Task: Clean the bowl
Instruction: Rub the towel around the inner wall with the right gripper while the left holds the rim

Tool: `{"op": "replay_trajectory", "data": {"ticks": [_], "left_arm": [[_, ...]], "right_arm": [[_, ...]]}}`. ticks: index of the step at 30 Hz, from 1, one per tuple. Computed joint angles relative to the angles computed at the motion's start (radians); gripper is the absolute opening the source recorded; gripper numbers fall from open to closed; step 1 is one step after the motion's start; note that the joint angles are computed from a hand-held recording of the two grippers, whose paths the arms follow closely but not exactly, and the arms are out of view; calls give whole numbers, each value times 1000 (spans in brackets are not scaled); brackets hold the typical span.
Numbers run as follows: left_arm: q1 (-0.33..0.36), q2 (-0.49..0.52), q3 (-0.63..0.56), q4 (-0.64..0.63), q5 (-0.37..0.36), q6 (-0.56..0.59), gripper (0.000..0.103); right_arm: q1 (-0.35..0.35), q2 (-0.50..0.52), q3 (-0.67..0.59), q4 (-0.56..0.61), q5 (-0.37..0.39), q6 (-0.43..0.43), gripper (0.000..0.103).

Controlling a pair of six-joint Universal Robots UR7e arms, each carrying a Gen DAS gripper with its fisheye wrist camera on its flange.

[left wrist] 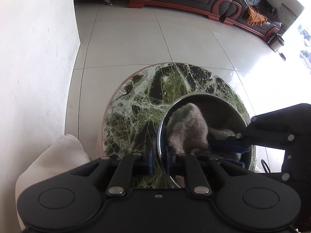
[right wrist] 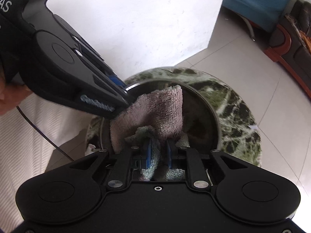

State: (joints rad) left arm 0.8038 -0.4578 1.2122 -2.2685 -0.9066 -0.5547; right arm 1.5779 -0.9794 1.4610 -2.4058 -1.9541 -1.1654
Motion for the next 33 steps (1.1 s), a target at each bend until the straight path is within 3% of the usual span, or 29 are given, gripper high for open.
{"op": "replay_trajectory", "data": {"ticks": [5,14,19,28,33], "left_arm": [[-2,4,-7,5,0,4,12],[-1,8,-10,12,3,7,12],[-2,7,-7,9,5,4,12],[-1,7,-12,11,3,1,12],[-2,8,-15,17,6,-2,12]], "right_arm": [[-1,29,-27,-65,-5,-38,15],[-9,-13,7,12,3,21,15],[4,17,4,-84,-12,-45,15],[-13,-25,13,26,2,33,15],[-6,13,-17,-14,14,6,15]]}}
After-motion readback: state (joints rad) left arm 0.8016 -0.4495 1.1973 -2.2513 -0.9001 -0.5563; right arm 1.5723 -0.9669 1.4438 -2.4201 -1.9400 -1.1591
